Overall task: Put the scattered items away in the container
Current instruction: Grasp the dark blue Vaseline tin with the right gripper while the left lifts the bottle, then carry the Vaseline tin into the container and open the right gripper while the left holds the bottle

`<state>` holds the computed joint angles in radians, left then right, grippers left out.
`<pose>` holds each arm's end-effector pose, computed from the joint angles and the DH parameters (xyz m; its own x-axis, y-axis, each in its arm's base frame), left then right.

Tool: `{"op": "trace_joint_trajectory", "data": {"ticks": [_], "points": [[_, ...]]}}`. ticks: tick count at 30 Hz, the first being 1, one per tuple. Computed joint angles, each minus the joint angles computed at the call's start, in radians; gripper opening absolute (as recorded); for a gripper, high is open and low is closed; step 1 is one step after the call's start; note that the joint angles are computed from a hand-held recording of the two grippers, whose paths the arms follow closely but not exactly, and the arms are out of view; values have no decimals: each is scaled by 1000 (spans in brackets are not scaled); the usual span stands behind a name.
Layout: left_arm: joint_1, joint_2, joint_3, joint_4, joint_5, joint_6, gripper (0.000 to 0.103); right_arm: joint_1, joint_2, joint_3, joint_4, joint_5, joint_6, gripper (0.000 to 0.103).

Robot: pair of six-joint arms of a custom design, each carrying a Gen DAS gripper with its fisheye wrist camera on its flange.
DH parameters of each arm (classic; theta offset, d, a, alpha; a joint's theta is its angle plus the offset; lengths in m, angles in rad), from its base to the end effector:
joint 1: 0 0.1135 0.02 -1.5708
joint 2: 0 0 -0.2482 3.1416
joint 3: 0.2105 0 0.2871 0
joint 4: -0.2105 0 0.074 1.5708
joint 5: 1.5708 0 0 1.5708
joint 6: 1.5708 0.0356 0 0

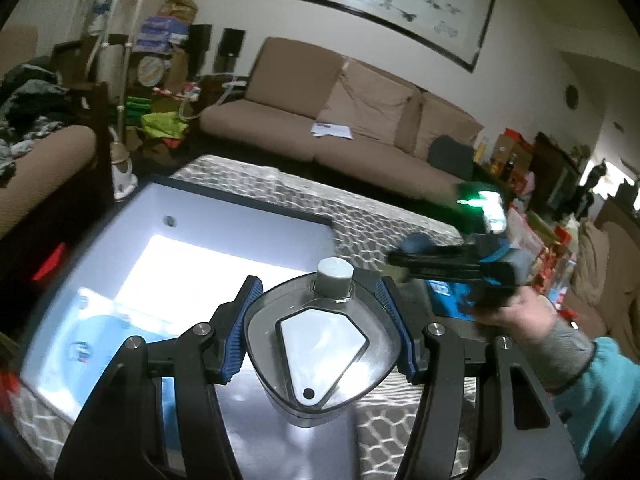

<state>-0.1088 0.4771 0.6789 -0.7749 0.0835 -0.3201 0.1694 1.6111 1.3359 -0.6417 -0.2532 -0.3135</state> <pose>0.1533 -0.0197 0.2832 -0.5676 -0.2534 -0.7833 -0.0008 0.9516 -0.3073 0.3755 0.0733 0.2568 -0.6476 -0.4136 -0.6400 -0.5394 0.8421 0.0015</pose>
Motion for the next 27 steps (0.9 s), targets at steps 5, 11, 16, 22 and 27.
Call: {"op": "trace_joint_trajectory", "data": {"ticks": [5, 11, 16, 22, 27], "points": [[286, -39, 15, -109, 176, 151, 56, 36, -136, -2, -123, -78, -37, 73], [556, -64, -3, -207, 367, 288, 56, 178, -239, 2, -255, -106, -62, 73], [759, -64, 8, -288, 524, 413, 56, 367, -240, -30, -267, -25, -64, 73], [992, 2, 52, -384, 704, 591, 56, 520, -139, -54, -255, 91, -83, 73], [1109, 89, 72, -420, 792, 702, 56, 597, -32, -24, -280, 162, -132, 73]]}}
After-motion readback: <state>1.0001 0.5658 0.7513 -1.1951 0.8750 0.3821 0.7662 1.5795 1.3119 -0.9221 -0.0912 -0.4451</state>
